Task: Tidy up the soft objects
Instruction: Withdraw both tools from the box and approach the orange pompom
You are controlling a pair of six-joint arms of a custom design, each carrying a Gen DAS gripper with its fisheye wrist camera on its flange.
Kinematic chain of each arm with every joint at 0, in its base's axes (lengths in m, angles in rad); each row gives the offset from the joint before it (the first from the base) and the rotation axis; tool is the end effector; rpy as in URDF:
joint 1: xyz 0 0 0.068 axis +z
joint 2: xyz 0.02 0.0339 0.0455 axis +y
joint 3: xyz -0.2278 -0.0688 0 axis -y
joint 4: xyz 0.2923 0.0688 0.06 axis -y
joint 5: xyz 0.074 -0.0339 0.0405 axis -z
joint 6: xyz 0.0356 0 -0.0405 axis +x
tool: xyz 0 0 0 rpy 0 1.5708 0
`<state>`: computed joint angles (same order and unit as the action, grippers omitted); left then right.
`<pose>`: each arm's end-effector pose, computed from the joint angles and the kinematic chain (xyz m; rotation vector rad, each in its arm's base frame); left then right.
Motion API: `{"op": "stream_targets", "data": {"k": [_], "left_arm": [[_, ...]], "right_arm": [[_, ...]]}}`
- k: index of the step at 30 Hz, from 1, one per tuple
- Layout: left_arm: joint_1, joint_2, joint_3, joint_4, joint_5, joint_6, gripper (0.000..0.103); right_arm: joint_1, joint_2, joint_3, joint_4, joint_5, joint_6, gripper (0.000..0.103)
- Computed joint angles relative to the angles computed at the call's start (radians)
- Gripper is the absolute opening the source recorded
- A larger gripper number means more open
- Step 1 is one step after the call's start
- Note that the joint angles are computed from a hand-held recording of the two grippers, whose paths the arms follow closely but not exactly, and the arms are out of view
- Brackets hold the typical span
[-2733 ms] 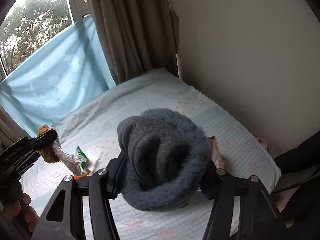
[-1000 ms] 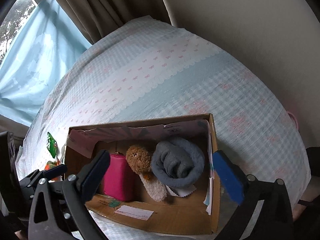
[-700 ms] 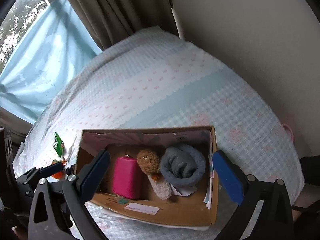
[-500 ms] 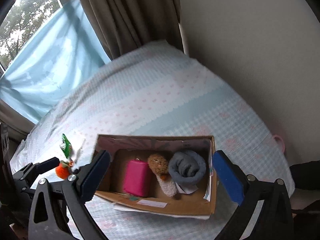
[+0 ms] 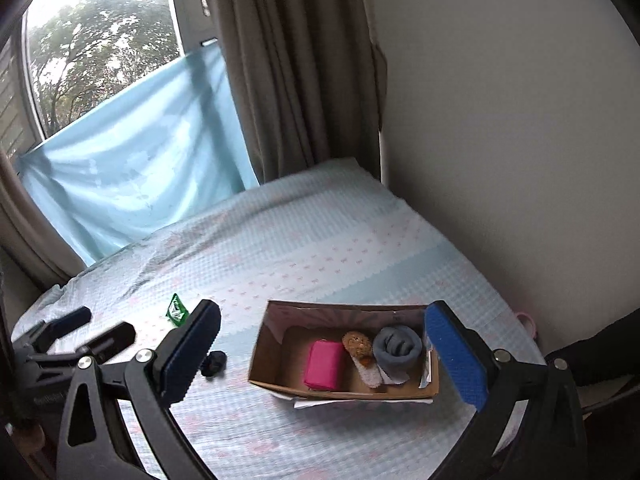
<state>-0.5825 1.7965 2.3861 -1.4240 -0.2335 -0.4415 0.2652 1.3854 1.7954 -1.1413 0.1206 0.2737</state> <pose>0.2998 -0.1876 0.4674 0.0603 2.3849 -0.2068 0.2941 0.0754 0.4359 0.0717 2.2984 0.1393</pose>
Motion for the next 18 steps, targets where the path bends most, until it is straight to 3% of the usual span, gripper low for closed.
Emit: {"op": "stream_targets", "data": {"k": [9, 12, 18], "left_arm": [[0.091, -0.408, -0.348, 0.008, 0.000, 0.097, 0.103], [0.159, -0.516, -0.433, 0.006, 0.051, 0.139, 0.103], [0.369, -0.666, -0.554, -0.007, 0.213, 0.276, 0.103]], "right_arm": [[0.344, -0.132, -0.091, -0.058, 0.311, 0.169, 0.102], [0.458, -0.121, -0.075, -0.090, 0.422, 0.224, 0.102], [0.611, -0.030, 0.028, -0.146, 0.532, 0.347, 0.102]]}}
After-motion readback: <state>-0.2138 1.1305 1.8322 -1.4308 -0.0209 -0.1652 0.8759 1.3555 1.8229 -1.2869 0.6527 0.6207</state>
